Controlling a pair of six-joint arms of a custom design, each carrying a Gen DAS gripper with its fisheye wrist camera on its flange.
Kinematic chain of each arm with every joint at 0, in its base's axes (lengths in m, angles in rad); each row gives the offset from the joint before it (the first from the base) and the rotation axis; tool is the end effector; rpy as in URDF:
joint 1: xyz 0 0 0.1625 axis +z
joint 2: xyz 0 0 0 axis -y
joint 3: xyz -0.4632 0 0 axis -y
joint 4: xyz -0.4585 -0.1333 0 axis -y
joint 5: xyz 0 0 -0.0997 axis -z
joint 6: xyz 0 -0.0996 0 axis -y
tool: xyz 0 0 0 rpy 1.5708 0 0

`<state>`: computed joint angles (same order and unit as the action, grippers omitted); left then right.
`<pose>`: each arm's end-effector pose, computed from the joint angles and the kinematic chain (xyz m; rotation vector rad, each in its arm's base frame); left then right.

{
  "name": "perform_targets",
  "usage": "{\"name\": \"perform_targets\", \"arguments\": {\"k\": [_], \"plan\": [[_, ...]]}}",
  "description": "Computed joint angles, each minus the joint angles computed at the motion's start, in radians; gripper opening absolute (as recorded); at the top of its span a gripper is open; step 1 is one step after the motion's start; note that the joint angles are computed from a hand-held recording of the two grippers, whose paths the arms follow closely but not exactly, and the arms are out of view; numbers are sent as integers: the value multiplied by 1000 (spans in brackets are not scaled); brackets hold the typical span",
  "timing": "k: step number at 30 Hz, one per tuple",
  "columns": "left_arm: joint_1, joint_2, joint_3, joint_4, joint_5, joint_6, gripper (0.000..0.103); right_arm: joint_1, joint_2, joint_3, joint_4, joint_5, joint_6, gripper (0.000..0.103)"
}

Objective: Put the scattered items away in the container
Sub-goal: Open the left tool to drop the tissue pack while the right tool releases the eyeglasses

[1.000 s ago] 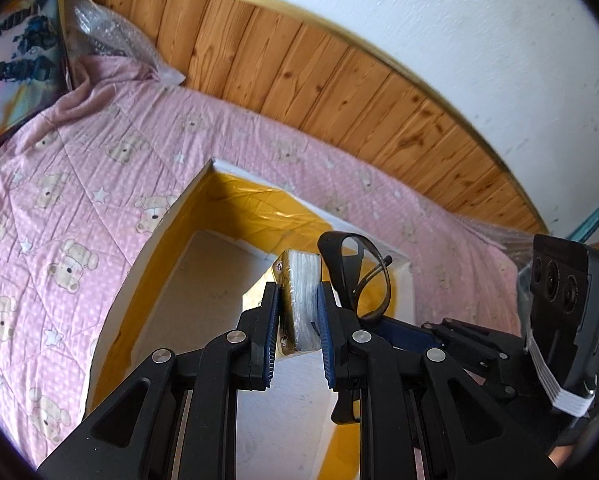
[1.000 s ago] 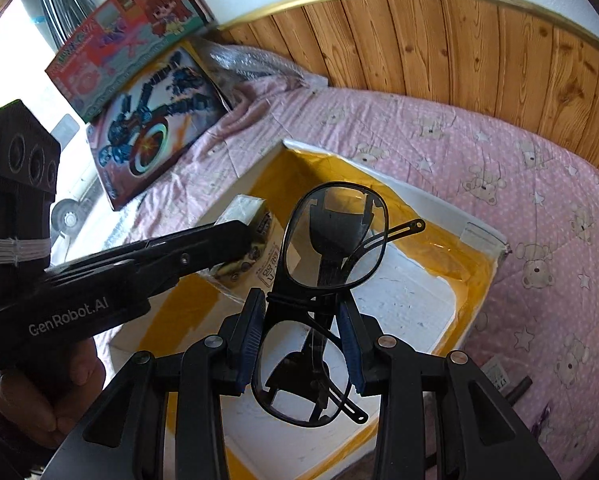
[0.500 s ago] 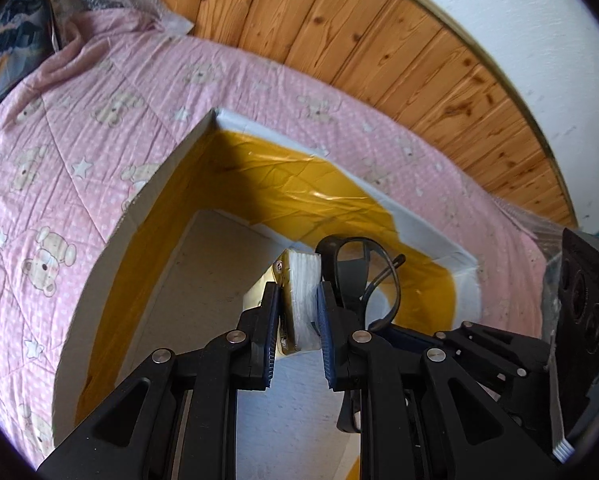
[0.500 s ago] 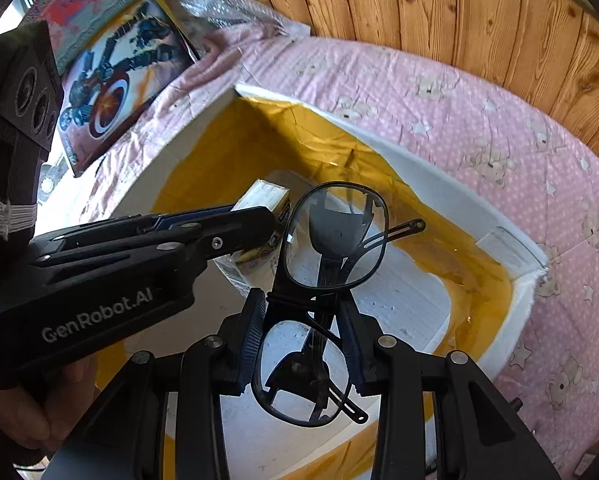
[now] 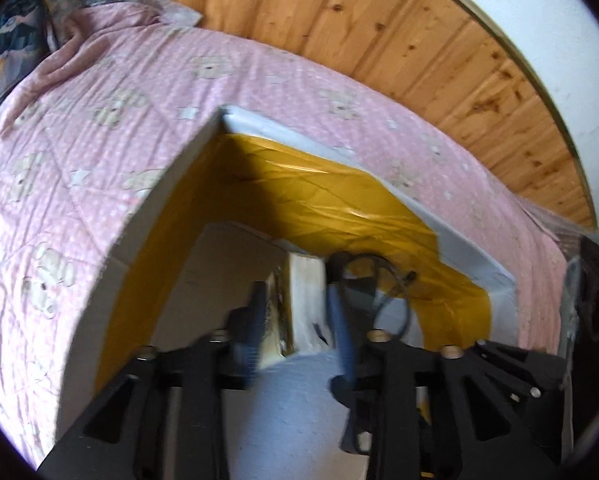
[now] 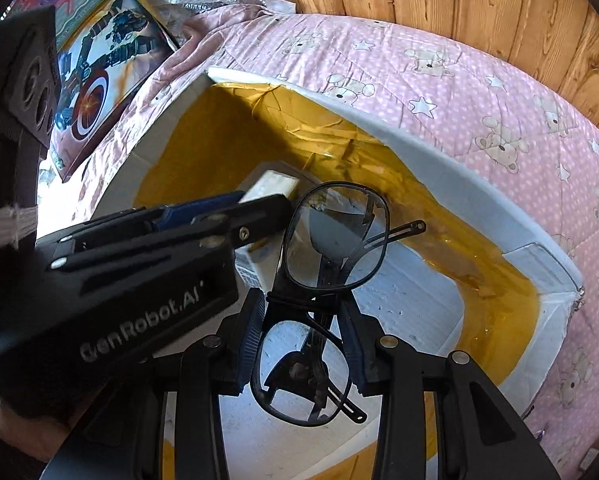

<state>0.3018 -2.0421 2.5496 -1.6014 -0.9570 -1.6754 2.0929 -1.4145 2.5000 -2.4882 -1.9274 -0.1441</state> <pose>-0.1740 -0.2539 0.2343 -0.3182 2.5055 -0.7339 0.2693 -0.2704 0.1058 0.9412 -2.5922 -0.1348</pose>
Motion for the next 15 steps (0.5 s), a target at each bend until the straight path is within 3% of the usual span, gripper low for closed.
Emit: {"name": "perform_targets", "arguments": {"k": [6,15], "plan": [[-10,-29,6,10,-10,3,48,-5,-28,7,-1,15,15,48],[-134,-26,-30,139,-36,-98,49,26,-151,32,55,43,52,49]]}}
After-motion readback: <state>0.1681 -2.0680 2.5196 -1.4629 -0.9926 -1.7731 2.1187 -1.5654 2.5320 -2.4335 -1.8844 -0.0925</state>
